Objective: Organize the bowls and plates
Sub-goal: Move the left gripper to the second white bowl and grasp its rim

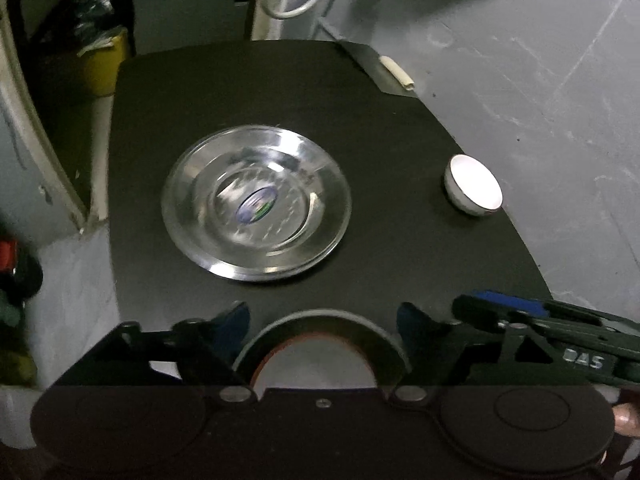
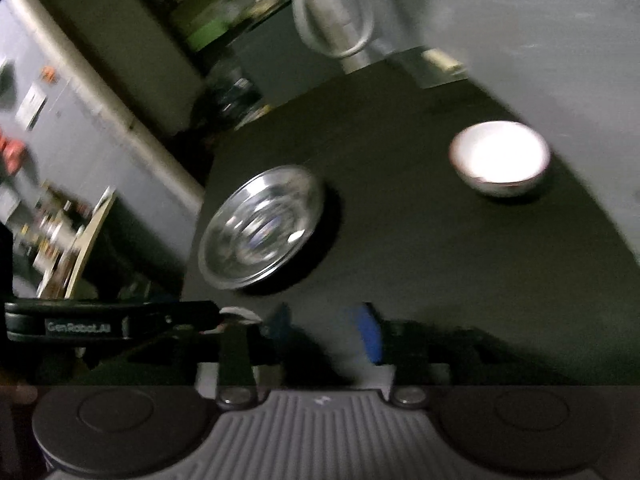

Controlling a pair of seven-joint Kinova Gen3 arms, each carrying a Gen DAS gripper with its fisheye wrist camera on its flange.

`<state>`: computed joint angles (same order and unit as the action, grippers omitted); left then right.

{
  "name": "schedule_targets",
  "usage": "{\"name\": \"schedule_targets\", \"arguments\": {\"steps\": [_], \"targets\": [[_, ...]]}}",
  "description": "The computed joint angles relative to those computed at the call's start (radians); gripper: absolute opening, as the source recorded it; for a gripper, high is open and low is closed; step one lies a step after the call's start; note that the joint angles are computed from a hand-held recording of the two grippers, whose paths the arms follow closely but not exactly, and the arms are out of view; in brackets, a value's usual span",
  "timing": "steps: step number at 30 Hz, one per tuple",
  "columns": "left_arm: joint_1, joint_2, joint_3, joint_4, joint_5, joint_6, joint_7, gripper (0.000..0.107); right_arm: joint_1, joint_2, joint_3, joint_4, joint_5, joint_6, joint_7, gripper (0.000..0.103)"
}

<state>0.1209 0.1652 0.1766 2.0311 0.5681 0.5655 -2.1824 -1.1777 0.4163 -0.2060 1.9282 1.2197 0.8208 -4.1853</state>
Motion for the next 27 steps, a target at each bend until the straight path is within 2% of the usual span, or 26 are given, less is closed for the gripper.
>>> {"name": "schedule_targets", "arguments": {"steps": [1,3,4,5,7,9,15,17,21,27], "targets": [[0.028,0.011,-0.009,-0.020,-0.039,0.002,0.041,0.090,-0.009,0.000,0.004,0.010,-0.003,0.018,-0.029,0.072],[0.120,0.040,-0.061,-0.067,-0.121,0.015,0.120,0.102,-0.024,0.004,0.003,0.019,-0.035,0.072,-0.073,0.088],[0.163,0.053,-0.083,-0.087,-0.161,0.019,0.156,0.102,-0.028,0.004,0.002,0.029,-0.046,0.088,-0.094,0.090],[0.190,0.063,-0.086,-0.101,-0.202,0.011,0.189,0.102,-0.033,0.006,0.002,0.041,-0.044,0.098,-0.126,0.095],[0.189,0.076,-0.043,-0.116,-0.259,-0.018,0.222,0.102,-0.044,0.008,0.006,0.073,-0.032,0.103,-0.207,0.102],[0.179,0.098,0.010,-0.139,-0.321,-0.043,0.270,0.102,-0.049,0.020,-0.005,0.091,-0.023,0.122,-0.275,0.103],[0.236,0.185,0.027,-0.244,-0.405,-0.062,0.333,0.102,-0.049,0.052,-0.013,0.129,-0.009,0.149,-0.400,0.103],[0.248,0.224,0.043,-0.297,-0.436,-0.036,0.311,0.102,-0.046,0.063,-0.011,0.133,-0.006,0.164,-0.426,0.103],[0.334,0.292,0.022,-0.396,-0.551,-0.009,0.297,0.102,-0.022,0.074,-0.006,0.131,-0.014,0.183,-0.420,0.103],[0.380,0.395,0.017,-0.538,-0.581,0.010,0.292,0.102,0.023,0.083,0.010,0.137,-0.004,0.172,-0.422,0.103]]}}
